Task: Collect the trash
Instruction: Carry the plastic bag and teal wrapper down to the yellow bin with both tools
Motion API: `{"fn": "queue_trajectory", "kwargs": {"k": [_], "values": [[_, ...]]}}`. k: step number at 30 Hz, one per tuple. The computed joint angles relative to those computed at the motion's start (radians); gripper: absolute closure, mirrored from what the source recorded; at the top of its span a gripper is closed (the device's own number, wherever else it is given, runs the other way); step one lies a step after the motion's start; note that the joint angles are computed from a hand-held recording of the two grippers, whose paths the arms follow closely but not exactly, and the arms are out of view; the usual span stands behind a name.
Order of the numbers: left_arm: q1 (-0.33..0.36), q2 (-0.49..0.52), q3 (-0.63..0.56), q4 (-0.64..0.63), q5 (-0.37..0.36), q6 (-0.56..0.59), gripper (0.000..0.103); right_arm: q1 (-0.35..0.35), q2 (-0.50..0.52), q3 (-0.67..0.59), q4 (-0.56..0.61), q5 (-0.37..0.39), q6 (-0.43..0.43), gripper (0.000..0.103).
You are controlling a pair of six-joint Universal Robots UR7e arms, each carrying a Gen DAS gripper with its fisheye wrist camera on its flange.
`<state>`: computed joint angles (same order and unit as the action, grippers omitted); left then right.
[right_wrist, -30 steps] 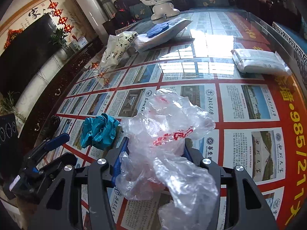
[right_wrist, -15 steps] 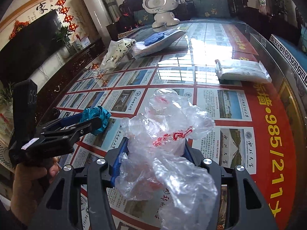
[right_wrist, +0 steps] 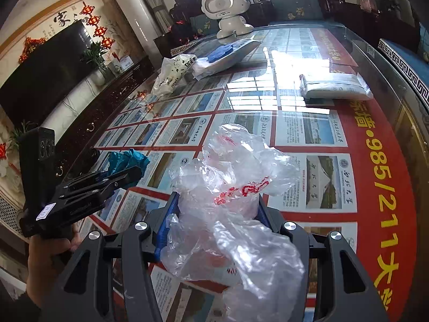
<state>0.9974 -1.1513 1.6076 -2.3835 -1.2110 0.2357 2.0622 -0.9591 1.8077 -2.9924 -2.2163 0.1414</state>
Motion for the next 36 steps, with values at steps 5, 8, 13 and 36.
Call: {"fn": "queue_trajectory", "kwargs": {"k": [5, 8, 13, 36], "values": [[-0.040, -0.147, 0.141, 0.020, -0.016, -0.005, 0.074, 0.077, -0.046, 0.101, -0.047, -0.033, 0.036, 0.051], [-0.077, -0.251, 0.234, 0.049, -0.026, -0.013, 0.074, 0.134, -0.072, 0.177, -0.092, -0.044, 0.088, 0.051], [-0.160, -0.447, 0.376, 0.146, -0.043, -0.022, 0.074, 0.258, -0.095, 0.268, -0.102, -0.073, 0.183, 0.050], [-0.511, -1.226, 0.752, 0.827, -0.083, -0.249, 0.074, 0.711, 0.001, 0.456, 0.335, -0.091, 1.052, 0.048]]}}
